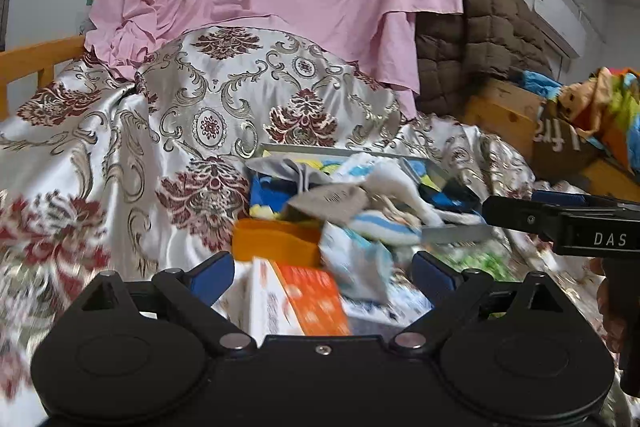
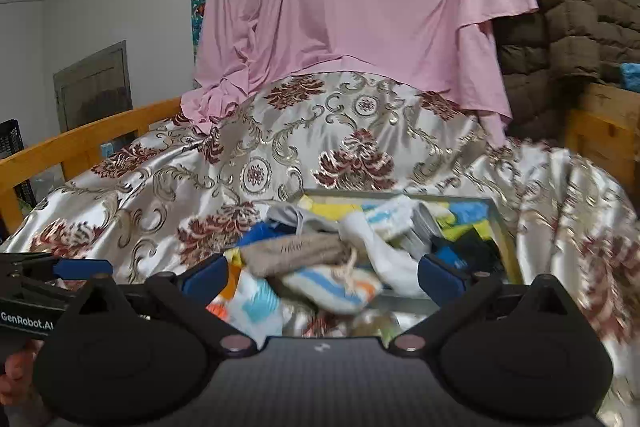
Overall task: Organize soft objects
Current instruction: 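Withdraw both open tools and move back to the pile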
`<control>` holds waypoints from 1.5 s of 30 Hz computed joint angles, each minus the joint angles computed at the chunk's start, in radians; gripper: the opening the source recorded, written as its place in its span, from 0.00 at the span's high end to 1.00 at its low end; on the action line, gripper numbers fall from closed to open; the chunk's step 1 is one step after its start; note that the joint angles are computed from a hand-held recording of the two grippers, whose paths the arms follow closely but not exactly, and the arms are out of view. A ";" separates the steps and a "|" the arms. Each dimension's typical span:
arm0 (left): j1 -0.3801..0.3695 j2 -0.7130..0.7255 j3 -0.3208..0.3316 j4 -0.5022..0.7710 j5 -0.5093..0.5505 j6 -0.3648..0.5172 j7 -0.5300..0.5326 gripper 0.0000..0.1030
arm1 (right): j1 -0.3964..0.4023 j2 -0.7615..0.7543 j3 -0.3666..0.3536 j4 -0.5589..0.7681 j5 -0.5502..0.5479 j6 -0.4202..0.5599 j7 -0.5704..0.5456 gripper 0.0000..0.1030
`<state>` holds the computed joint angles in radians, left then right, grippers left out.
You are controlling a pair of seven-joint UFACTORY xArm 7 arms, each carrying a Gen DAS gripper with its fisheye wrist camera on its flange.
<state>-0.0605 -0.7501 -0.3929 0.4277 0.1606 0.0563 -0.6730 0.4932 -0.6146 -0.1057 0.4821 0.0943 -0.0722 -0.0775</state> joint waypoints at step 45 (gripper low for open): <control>-0.274 -0.343 -0.063 -0.136 0.063 0.459 -0.255 0.03 | -0.154 -0.622 0.212 -0.342 -0.061 0.451 0.285 0.00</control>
<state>-0.3341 -1.0936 -0.4560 0.2922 0.2240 0.5148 -0.9278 0.3392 -1.2368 0.1064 0.1402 0.0332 0.3791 0.2076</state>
